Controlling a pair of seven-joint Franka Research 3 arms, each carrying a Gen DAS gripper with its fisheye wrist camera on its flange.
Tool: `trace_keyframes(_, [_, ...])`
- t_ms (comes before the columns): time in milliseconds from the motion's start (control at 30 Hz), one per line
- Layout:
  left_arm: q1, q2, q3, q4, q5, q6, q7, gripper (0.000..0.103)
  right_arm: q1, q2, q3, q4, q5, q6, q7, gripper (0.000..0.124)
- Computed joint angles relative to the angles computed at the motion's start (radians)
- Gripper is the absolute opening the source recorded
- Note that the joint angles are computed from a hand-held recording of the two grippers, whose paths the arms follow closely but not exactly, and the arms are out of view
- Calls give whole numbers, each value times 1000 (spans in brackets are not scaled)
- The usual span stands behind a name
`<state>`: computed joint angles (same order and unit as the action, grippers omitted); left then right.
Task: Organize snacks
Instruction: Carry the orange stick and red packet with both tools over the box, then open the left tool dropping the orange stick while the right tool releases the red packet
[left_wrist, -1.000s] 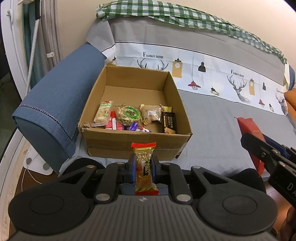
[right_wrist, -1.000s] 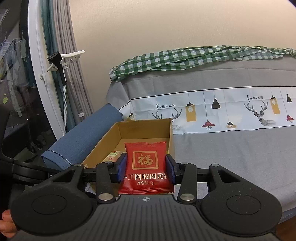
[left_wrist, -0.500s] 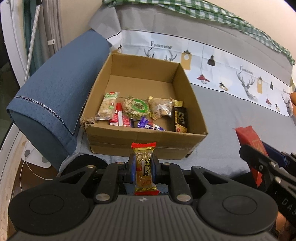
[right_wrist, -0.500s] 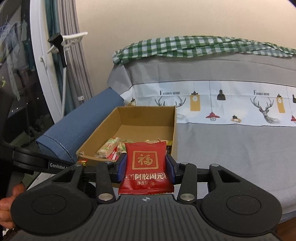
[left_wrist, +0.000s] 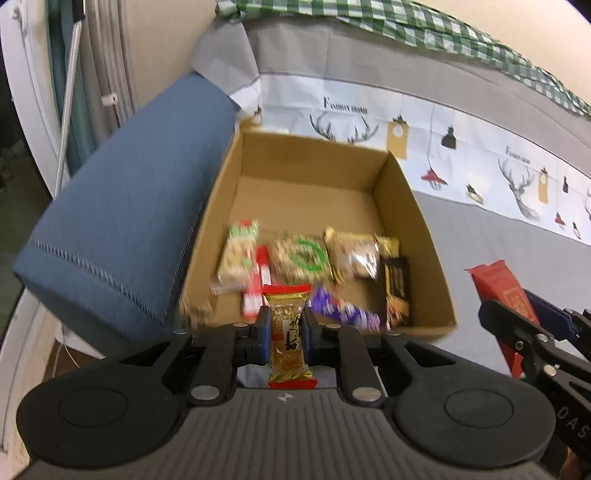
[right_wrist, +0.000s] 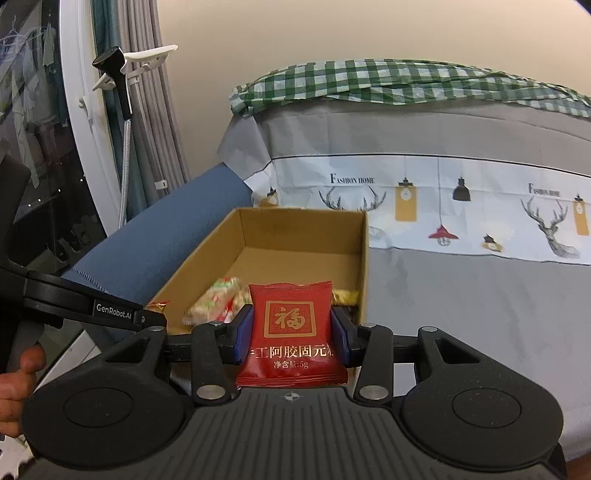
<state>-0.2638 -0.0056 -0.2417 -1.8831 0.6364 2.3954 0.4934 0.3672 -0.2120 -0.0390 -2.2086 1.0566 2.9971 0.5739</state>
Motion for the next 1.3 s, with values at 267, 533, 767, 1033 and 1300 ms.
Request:
trace_keyframes(267, [-1,154,36,208,39,-55,61,18,-53,215,49,244,30,-47,50,46])
trace_keyframes(533, [-15,323,85,401,-2,-103,164,18,-134,413,120,443,-93,-40,179,46])
trace_keyframes(767, [-24,448,115,526,-54,-132,238,18,-171,533,137,538,-268,-53,353,46])
trace_keyframes(1033, [-32,532,137,613,-98,-155,304,20,-200,611,160,601,-401,-60,466,46])
trace_keyframes(1300, [-81,459,194,517,60,-120,180,102,-249,618,220,603,-383,-12,512,94])
